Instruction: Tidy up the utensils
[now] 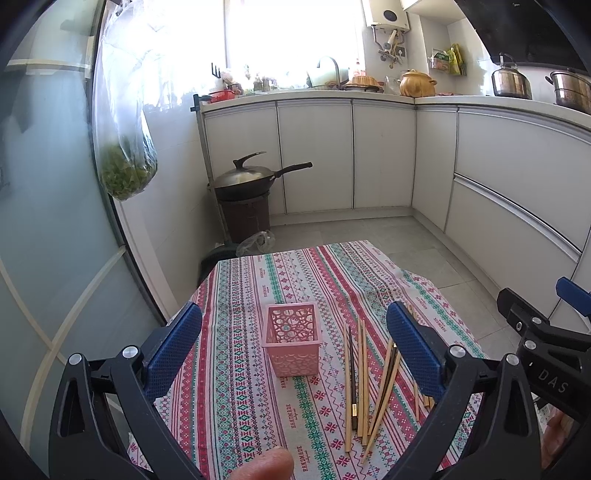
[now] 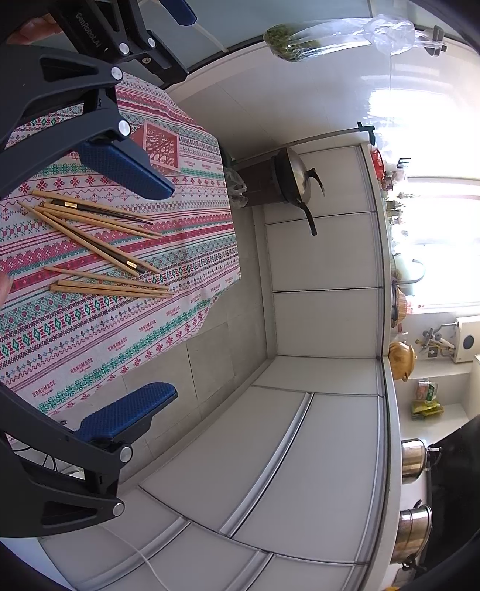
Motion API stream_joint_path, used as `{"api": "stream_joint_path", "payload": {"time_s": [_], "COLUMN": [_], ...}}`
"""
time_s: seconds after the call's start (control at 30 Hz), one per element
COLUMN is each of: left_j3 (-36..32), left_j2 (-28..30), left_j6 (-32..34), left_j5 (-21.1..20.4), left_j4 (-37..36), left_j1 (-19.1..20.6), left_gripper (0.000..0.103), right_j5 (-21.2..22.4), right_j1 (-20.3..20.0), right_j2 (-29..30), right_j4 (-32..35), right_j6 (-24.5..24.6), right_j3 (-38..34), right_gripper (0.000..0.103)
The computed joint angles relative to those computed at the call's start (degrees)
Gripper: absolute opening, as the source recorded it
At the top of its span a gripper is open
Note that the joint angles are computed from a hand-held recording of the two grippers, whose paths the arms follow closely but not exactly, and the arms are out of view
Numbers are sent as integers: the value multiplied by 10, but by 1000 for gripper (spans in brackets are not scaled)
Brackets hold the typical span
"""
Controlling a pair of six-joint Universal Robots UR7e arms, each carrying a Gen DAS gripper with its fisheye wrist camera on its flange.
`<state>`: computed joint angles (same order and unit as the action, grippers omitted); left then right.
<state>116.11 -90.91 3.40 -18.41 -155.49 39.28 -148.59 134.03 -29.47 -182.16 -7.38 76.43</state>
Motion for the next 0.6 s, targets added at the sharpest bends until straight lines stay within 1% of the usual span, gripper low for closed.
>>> {"api": "stream_joint_path", "payload": {"time_s": [0.6], "left_j3": [-3], "left_j2": [-2], "left_j6": [-5], "left_j5": [1], "left_j4": [11], "left_j1": [0], "left_gripper": [96], "right_j5": [-1], "right_j1": [-1], "right_j2": [1], "right_j4": [4], "right_j6": [5], "right_j3": [0], "right_gripper": [96]}}
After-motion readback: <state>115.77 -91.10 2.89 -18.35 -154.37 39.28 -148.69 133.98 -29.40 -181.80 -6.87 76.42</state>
